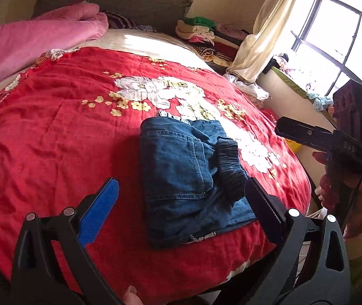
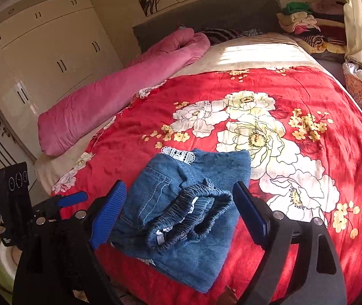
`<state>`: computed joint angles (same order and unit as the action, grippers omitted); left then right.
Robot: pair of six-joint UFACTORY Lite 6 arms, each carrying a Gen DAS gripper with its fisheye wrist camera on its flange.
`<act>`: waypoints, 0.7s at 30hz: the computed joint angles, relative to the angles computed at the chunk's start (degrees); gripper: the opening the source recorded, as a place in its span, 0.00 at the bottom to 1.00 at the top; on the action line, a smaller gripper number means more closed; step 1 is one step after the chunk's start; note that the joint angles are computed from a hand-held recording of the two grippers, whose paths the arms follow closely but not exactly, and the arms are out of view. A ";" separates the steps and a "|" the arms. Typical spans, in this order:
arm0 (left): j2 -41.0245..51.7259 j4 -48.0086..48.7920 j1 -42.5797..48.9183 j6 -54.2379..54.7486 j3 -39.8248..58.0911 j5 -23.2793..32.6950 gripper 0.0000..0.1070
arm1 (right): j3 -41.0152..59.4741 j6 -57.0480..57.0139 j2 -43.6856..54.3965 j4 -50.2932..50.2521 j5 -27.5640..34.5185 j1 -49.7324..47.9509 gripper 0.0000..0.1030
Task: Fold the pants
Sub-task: 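Lower the folded waistband onto the pants and open the right tool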
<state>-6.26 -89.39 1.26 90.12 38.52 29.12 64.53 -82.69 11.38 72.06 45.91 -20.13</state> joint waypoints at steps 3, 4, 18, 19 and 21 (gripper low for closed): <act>0.51 0.23 0.94 0.22 0.38 -0.32 0.87 | -3.13 -2.22 -2.05 1.35 -0.96 -0.24 0.82; 0.77 0.33 1.29 0.26 0.60 -0.47 0.87 | -4.26 -2.87 -2.73 1.71 -1.23 -0.28 0.82; 12.02 -4.60 -5.28 5.44 9.49 -13.41 0.87 | -18.99 -14.99 -8.41 10.74 -18.17 10.18 0.86; 13.68 -6.91 -7.00 7.97 10.52 -15.53 0.87 | -19.41 -16.18 -7.85 12.13 -21.22 11.38 0.86; 16.89 -11.12 -9.23 13.05 12.36 -17.86 0.87 | -19.37 -16.32 -5.59 12.79 -23.75 11.72 0.86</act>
